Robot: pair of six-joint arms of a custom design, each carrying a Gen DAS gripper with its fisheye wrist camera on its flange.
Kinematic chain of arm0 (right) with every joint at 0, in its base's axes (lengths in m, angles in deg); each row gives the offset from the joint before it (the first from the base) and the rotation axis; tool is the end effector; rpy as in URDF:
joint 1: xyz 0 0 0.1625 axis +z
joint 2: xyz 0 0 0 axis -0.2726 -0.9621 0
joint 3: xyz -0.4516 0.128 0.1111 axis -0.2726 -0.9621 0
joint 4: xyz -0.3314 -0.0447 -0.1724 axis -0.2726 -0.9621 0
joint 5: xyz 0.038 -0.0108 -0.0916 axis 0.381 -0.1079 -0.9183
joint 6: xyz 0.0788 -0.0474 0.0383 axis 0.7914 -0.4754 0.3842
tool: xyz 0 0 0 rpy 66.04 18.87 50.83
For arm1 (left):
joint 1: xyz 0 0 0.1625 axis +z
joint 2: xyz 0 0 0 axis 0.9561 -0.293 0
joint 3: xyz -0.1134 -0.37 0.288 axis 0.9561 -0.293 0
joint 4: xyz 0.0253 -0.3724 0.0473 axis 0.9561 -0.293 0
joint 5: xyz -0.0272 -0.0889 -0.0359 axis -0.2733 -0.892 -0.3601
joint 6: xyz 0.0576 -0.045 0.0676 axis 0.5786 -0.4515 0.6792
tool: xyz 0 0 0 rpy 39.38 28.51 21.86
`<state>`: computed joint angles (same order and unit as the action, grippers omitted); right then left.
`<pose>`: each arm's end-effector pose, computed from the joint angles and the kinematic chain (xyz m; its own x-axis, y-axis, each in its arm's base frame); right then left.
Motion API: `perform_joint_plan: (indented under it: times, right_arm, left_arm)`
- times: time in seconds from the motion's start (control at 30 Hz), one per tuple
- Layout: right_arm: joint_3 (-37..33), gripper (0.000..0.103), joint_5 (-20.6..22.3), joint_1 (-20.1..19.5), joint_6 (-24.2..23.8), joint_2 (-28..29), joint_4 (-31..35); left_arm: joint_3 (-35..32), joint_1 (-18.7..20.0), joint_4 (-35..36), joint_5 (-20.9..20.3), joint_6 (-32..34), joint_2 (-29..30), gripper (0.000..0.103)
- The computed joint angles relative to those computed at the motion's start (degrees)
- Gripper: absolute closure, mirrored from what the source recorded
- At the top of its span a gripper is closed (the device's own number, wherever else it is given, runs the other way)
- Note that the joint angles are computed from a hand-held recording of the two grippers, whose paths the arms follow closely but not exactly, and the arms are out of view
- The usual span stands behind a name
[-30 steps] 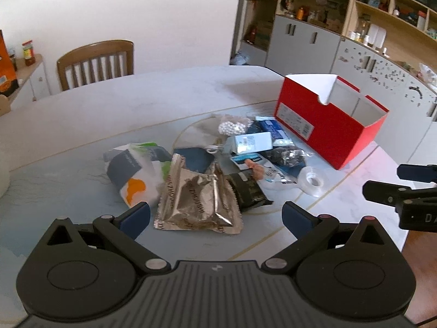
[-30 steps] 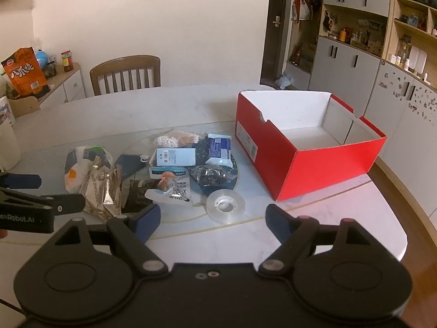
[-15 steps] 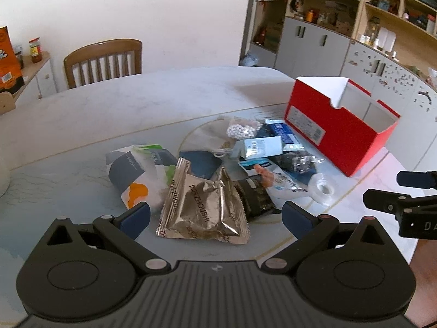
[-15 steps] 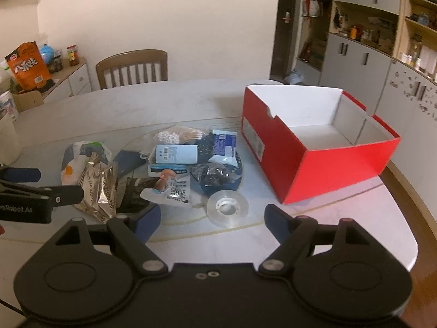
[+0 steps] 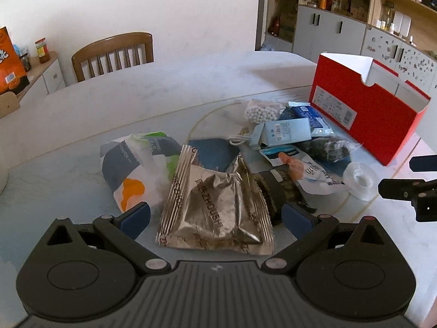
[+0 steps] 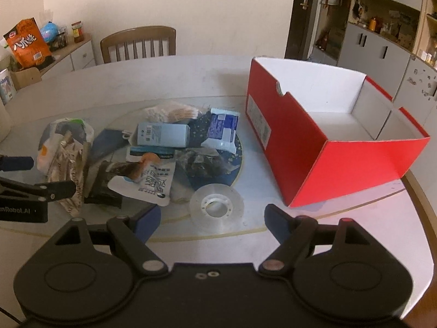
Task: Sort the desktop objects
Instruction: 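Move the left gripper toward the silver foil snack bag, then close the left gripper on the silver foil snack bag and lift it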
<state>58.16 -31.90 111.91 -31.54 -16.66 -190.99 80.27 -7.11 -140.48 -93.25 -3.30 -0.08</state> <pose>0.1732 -0.6550 0.0535 -0.4390 -0.6386 0.6320 -0.8640 0.4930 -0.1021 -0.0676 -0.6442 0.1225 -0.7130 0.1083 -0.6927 0.5457 0.7061 -0.4513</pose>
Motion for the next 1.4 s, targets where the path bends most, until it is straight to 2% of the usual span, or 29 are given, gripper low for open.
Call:
perform_joint_plan:
  times: [0.53,0.77,1.13,1.27,1.4]
  right_arm:
    - [-6.4,0.02,-1.5,-1.0,-3.2,3.6,4.9]
    - [-7.9,0.02,-2.2,-1.1,-3.6,4.6,5.9]
    - [-8.7,0.022,-2.3,-1.0,-4.6,4.9,7.5]
    - [-9.1,0.028,-2.7,-1.0,-4.3,4.9,8.6]
    - [-9.2,0.044,-2.3,-0.9,-4.5,4.8,9.5]
  left_arm:
    - [-3.8,1.5,4.1,-0.1,1.9,1.4,0.0]
    - [-4.6,2.8,6.7,-3.2,-0.3,0.7,0.0]
    - [-4.9,3.2,8.7,-4.3,-3.0,0.1,0.007]
    - [-4.8,3.0,8.8,-4.0,-3.2,-0.1,0.011]
    - [-4.3,2.9,8.5,-4.6,-3.8,-0.5,0.02]
